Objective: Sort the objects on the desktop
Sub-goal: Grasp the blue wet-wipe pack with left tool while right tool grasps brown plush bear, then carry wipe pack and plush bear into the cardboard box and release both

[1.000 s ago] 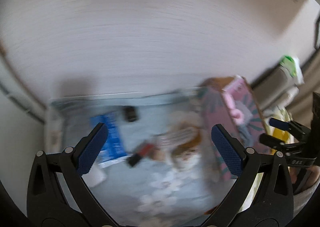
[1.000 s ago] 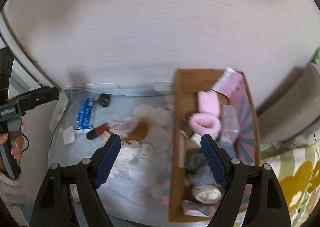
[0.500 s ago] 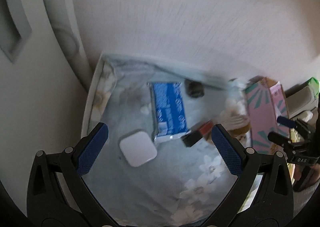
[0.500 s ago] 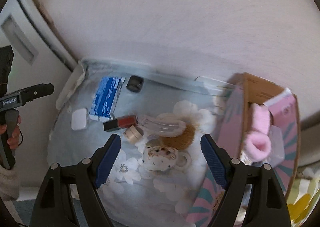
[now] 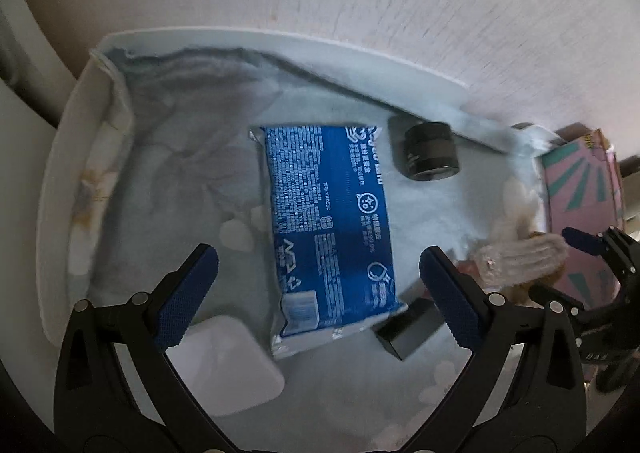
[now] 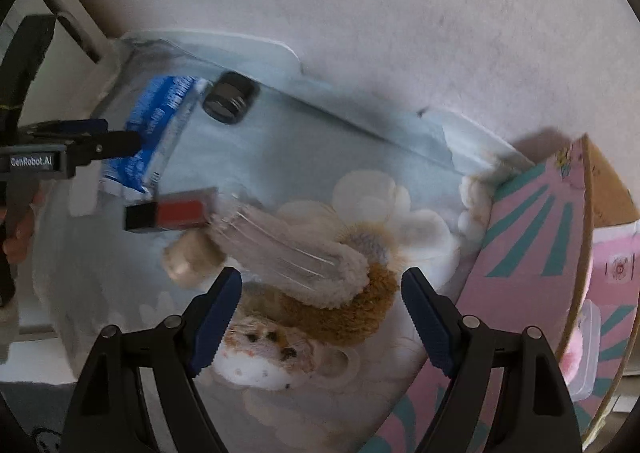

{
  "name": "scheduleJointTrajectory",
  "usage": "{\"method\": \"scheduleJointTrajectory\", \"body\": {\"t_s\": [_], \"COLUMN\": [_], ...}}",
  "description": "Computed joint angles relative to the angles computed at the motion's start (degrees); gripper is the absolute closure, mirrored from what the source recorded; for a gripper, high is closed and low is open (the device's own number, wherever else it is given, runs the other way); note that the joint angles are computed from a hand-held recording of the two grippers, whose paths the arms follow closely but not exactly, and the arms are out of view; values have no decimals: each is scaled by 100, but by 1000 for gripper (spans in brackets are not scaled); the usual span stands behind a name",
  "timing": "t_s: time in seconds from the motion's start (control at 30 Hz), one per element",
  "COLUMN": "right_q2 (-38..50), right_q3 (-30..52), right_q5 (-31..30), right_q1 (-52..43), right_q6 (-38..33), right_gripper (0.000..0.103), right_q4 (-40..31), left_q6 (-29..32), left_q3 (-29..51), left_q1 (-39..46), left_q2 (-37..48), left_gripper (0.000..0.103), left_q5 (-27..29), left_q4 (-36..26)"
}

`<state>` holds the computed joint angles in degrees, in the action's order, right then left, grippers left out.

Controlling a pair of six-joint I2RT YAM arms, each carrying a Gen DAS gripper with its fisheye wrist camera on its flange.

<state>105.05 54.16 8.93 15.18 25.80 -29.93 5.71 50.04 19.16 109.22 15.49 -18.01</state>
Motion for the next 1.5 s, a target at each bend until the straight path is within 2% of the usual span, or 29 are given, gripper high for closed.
{"method": "scheduleJointTrajectory", "body": {"t_s": [0.13,0.33,0.37,0.4,0.43,0.53,0.63,0.9,1.27,1.43,1.5], "right_q2": [191,81,44,35,34,-11,-139,-680,-1748,-2017,-2075], "right_q3": [-45,-331,-390,-409,-425,-495,-603,-909,-1356,-1142,-1064], "right_q5": [48,-161,-267,-340,-402,-416,-470,-471,-425,-384,-347], "right_q1": [-69,-240,-290,-323,-353,-401,-434,-535,-611,-502,-425], "right_q6": [-66,-184,-198,-208,-214,-183,-175,-80,-3,149,236], "right_gripper": [24,24,28,40,46,53,58,63,63,63,63], "right_q4": [8,440,521,551,571,607,658,636,366,71,3], "left_q6": [-95,-218,-252,-261,-259,-231,-270,-457,-809,-1013,-833], "left_q3": [7,-144,-168,-231,-298,-359,-408,-515,-774,-897,-884], "left_q1": [-220,-612,-677,-729,-792,-850,-928,-960,-1220,-1397,-1212], "left_q2": [135,182,180,147,107,61,-26,-284,-1214,-1782,-1814], "left_gripper": [3,5,8,10,16,24,42,46,46,46,46], "left_q5": [-211,-689,-769,-873,-1015,-1066,-1133,-1048,-1011,-1008,-909], "left_q4": [176,540,602,688,775,837,860,706,293,-25,-63]}}
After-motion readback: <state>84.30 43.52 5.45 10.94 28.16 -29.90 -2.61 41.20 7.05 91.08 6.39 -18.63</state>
